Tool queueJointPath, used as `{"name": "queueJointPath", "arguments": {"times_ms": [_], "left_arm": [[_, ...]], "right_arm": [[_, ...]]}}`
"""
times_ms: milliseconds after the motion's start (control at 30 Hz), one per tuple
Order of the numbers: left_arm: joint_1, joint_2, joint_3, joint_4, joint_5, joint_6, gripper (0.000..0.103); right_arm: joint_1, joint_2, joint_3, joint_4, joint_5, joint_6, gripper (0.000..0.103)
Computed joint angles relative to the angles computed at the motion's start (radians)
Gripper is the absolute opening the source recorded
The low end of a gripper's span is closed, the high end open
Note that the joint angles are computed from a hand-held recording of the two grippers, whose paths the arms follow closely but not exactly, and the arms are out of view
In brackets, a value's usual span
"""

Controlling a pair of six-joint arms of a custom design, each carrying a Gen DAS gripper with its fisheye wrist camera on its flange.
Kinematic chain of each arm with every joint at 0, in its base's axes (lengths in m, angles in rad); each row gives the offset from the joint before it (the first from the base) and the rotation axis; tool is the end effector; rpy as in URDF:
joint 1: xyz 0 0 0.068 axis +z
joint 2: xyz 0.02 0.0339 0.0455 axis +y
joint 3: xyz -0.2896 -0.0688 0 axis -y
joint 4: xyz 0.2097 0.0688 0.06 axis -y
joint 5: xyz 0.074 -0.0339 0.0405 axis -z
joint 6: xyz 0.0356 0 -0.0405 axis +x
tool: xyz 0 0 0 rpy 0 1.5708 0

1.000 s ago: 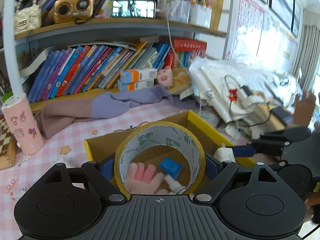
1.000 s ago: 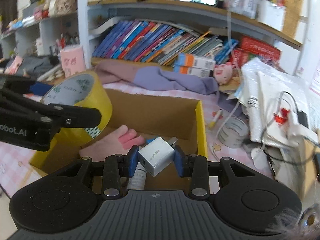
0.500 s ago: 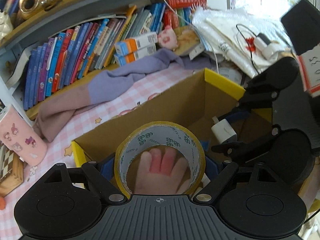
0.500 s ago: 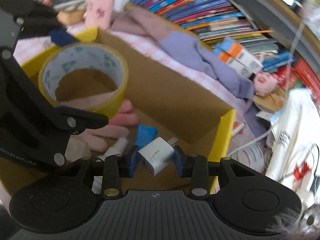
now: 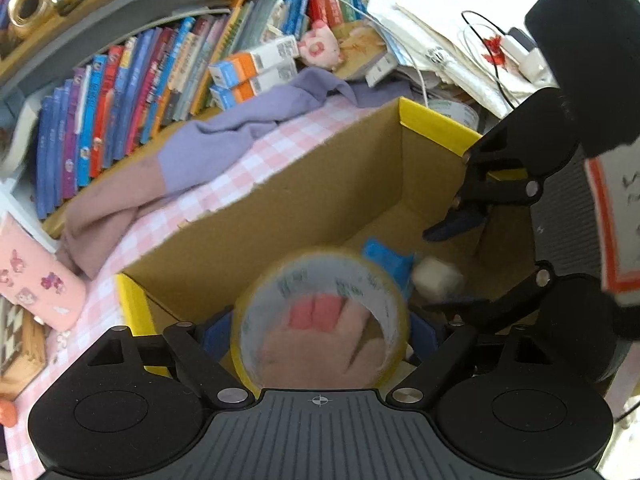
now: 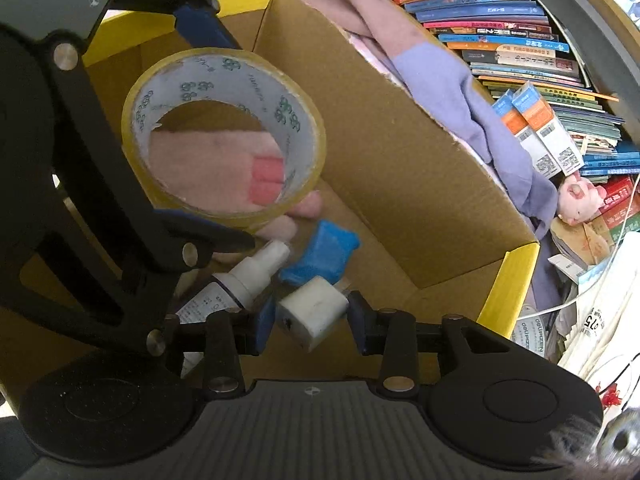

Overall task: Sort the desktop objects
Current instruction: 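Lower tape roll and charger into the yellow box and open both tools, then lift both open tools out of the box and move toward the table items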

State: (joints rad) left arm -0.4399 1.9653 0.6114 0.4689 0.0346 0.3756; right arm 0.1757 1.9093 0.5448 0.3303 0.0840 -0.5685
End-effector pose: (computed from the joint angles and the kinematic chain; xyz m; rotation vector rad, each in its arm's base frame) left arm 0.2749 -0.1308 0.1042 0.9880 2.2489 -0.0707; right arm 0.2701 0.0449 0.0996 -0.9245 2.4521 -0.2486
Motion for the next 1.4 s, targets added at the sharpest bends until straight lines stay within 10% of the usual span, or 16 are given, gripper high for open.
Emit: {"name": "queueJointPath", "arguments": {"times_ms": [100,500,933,1167,1400], "left_arm": [[-0.008,-0.03,-0.056,0.083,-0.027,-0.025,0.09],[0.113,-0.337,-0.243,0.156,0.078,-0.159,0.092],[0.351,-0.664,-0.495,0.182,0.263,-0.298,0.093],[0.664,-0.78,-0.561,0.03,0.547,-0.063,0.093],[1.122,-0.722,-0.479,-0.395,0.85,0.473,0.093]], "right_arm": [[-0.012,-0.014,-0.018,0.048,-0.002,0.027,0.059],[-0.024,-0.293,-0.211,0.175,-0.013,0.308,0.061],[0.331,-0.709,-0.479,0.167,0.386,0.831,0.062],[0.81,-0.699,-0.407,-0.192,0.785,1.358,0.062],[1.177,-0.394,-0.169,-0.735,0.922,2.098,0.062]]}}
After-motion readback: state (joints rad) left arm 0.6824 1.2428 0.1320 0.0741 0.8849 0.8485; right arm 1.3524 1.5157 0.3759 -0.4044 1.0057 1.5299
